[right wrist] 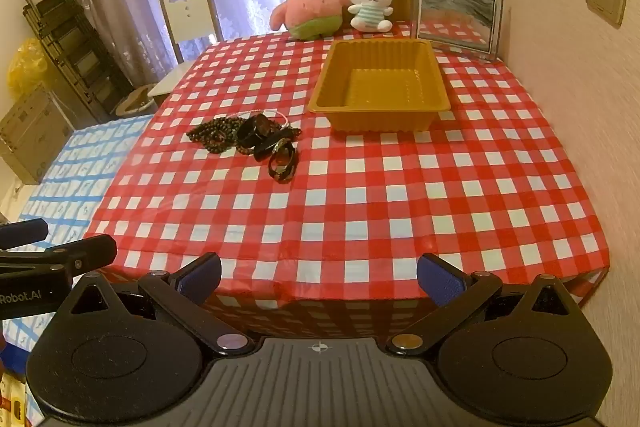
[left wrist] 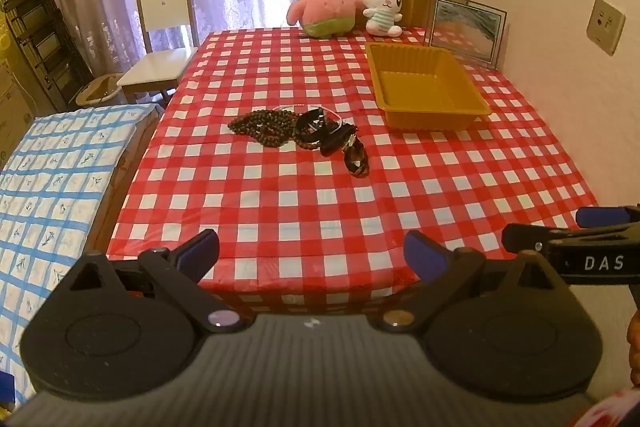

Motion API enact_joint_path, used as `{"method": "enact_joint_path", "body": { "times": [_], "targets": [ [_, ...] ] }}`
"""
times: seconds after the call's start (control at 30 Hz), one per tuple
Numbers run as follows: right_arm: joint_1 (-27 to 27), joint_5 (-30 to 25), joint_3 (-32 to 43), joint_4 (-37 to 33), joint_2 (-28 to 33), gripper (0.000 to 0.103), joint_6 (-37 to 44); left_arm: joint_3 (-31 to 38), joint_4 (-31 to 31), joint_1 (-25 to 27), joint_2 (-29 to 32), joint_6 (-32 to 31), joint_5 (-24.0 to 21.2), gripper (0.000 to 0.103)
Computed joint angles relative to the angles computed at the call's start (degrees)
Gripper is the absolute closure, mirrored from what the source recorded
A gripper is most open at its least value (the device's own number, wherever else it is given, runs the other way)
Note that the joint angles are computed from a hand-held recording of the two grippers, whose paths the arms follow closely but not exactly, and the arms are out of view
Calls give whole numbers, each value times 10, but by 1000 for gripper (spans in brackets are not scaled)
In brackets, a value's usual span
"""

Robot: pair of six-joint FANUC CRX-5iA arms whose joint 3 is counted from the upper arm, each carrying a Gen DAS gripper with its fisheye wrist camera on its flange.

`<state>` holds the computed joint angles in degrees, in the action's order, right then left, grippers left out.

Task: Organize jewelry

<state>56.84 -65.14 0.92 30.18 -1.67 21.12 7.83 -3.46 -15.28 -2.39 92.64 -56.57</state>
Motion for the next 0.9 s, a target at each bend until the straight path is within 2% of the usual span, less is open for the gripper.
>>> {"method": "enact_joint_path", "body": {
  "times": [0.9],
  "targets": [
    [-4, 8, -2, 4, 2, 0, -1, 13, 7, 2, 9, -4, -8, 5]
  ]
}}
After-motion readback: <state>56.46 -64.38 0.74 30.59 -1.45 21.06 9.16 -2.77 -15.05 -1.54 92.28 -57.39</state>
